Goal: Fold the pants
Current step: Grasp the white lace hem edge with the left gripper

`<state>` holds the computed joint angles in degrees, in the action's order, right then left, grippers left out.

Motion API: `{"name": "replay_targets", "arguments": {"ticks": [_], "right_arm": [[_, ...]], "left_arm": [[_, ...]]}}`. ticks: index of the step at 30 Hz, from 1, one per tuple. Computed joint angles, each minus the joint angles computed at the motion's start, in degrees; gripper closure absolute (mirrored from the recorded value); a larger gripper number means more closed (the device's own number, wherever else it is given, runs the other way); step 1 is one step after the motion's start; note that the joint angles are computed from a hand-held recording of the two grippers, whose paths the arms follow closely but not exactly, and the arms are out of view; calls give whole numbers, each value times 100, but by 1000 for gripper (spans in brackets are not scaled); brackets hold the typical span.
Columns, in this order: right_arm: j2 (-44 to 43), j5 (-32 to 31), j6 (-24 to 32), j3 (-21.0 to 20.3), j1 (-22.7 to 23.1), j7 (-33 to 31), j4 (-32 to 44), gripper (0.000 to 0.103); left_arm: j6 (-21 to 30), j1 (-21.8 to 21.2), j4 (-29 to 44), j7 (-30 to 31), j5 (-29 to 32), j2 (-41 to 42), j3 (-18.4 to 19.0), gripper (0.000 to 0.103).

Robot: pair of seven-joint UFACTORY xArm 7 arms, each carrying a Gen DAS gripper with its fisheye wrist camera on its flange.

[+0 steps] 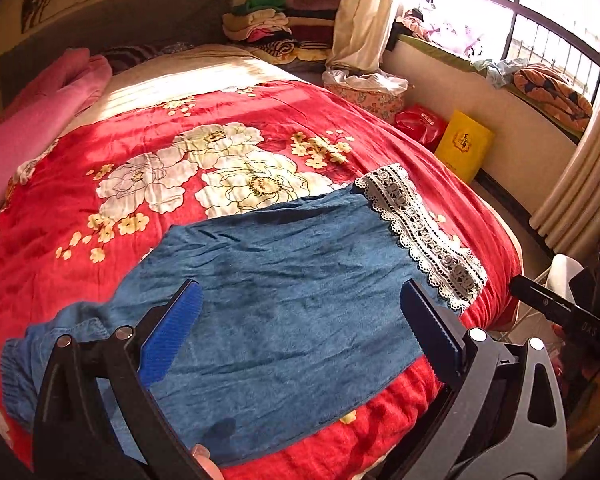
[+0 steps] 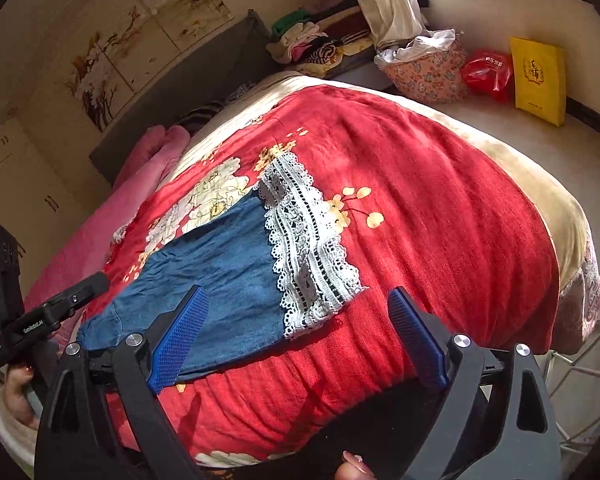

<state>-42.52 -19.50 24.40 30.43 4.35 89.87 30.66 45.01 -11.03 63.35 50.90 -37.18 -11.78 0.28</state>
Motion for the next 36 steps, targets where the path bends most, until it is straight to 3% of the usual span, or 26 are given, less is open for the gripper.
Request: {"name": "replay_targets", "arguments": {"ticks": [6, 16, 21, 25, 29, 31, 33, 36], "right_arm": [[240, 36, -370, 19, -104, 231, -121, 12], [665, 196, -1098, -21, -290, 536, -335, 12], [763, 136, -1274, 138, -501, 584, -323, 13], [868, 86, -1387, 229, -634, 584, -267, 27], [1000, 74, -1652, 359, -833, 636, -242, 32], [987, 83, -1759, 419, -939, 673, -271, 44], [1018, 122, -1906, 430, -1002, 663, -311, 53], [1093, 207, -2137, 458, -1075, 587, -334, 73]], "left_arm": [[13, -90, 563, 6, 266, 633, -250, 10], [298, -170, 2089, -335, 1178, 2162, -797, 10], [713, -197, 2993, -413, 1453, 2927, -1003, 10], [1192, -245, 3684, -455, 1580, 3456, -1128, 10], [1708, -282, 4311, -498, 1594, 3945, -1225, 10], [2039, -322, 4666, -630, 1626, 4221, -1234, 10], [2218, -325, 4879, -761, 1574, 4419, -1254, 18], [2127, -256, 4675, -632, 1411, 4345, -1334, 44]]}}
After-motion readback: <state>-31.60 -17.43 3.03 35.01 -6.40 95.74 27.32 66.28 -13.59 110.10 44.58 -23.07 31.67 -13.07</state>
